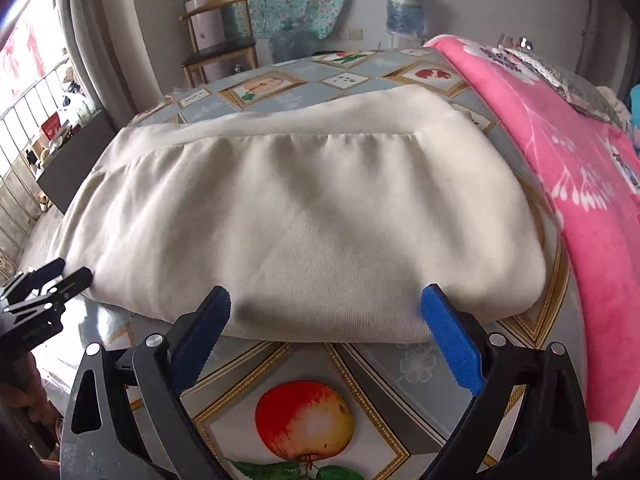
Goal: Fold large clothes
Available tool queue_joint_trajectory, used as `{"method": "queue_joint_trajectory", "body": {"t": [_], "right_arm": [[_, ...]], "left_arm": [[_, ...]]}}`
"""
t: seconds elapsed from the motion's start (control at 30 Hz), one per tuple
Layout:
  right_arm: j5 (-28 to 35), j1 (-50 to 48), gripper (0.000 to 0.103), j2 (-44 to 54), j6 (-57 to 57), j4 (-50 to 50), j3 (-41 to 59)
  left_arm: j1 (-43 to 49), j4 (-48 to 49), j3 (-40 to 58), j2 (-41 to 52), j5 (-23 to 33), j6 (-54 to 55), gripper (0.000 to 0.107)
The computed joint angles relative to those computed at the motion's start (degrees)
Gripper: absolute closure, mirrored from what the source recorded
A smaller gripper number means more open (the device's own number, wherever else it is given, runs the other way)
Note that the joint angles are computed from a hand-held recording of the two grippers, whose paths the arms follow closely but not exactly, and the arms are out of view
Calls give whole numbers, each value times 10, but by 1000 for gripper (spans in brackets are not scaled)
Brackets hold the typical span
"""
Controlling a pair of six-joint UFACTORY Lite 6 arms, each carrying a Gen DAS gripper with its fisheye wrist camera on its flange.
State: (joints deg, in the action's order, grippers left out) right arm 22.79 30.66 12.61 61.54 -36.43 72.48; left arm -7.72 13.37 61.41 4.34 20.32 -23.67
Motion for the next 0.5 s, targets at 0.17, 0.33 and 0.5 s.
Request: {"method": "queue_joint_trajectory", "body": {"t": [0.17, 0.33, 0.5], "right_arm": [[1, 24, 9, 10, 77, -63, 25], [56, 44, 8, 95, 65, -72, 83], [63, 47, 8, 24, 131, -136, 40]], "left_arm": [[-3, 14, -6, -7, 1, -23, 33], [-3, 12, -6, -7, 1, -27, 33], [-4, 16, -9, -7, -1, -31, 31]]}}
